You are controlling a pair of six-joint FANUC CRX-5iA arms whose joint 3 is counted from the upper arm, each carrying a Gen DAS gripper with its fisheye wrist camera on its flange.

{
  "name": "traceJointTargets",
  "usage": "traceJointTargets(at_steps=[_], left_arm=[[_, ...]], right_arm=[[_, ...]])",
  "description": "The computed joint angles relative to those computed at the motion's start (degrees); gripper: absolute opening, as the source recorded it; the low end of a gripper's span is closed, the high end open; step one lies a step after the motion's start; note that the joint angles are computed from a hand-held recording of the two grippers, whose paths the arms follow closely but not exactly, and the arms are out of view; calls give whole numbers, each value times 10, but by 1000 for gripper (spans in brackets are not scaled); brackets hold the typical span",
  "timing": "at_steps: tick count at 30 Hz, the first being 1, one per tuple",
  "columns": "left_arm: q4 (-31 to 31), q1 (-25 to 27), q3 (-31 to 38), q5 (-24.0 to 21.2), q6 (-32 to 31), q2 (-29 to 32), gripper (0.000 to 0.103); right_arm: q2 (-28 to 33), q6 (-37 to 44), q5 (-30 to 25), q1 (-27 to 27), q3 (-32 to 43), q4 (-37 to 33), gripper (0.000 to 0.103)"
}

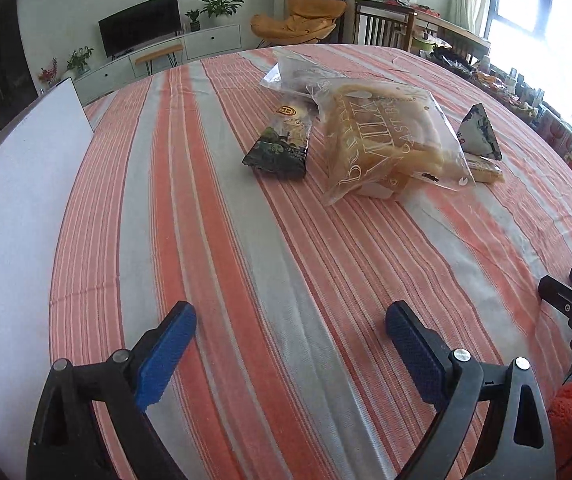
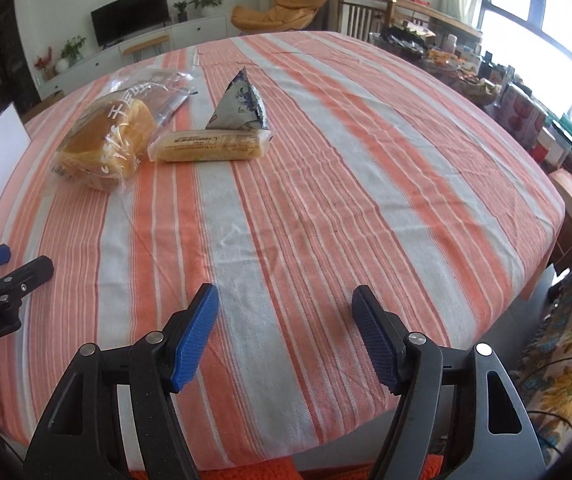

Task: Organize snacks
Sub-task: 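Withdraw both open tools from the box back over the bed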

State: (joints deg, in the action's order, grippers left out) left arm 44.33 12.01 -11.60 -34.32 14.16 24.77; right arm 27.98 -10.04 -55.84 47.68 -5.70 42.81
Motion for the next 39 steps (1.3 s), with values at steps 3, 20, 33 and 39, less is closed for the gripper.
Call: traceJointTargets(at_steps=[3,20,33,39], left_arm=[[2,8,-2,-3,-2,-1,100],[-9,8,4,-6,10,2,103],[-8,8,4,-6,9,2,103],[-8,8,4,-6,9,2,103]], right_arm=[[0,-5,-5,1,-1,1,77],[-1,-6,-4,0,-4,0,81],[-2,-5,-4,0,-4,0,82],[-2,-5,-4,0,-4,0,82]])
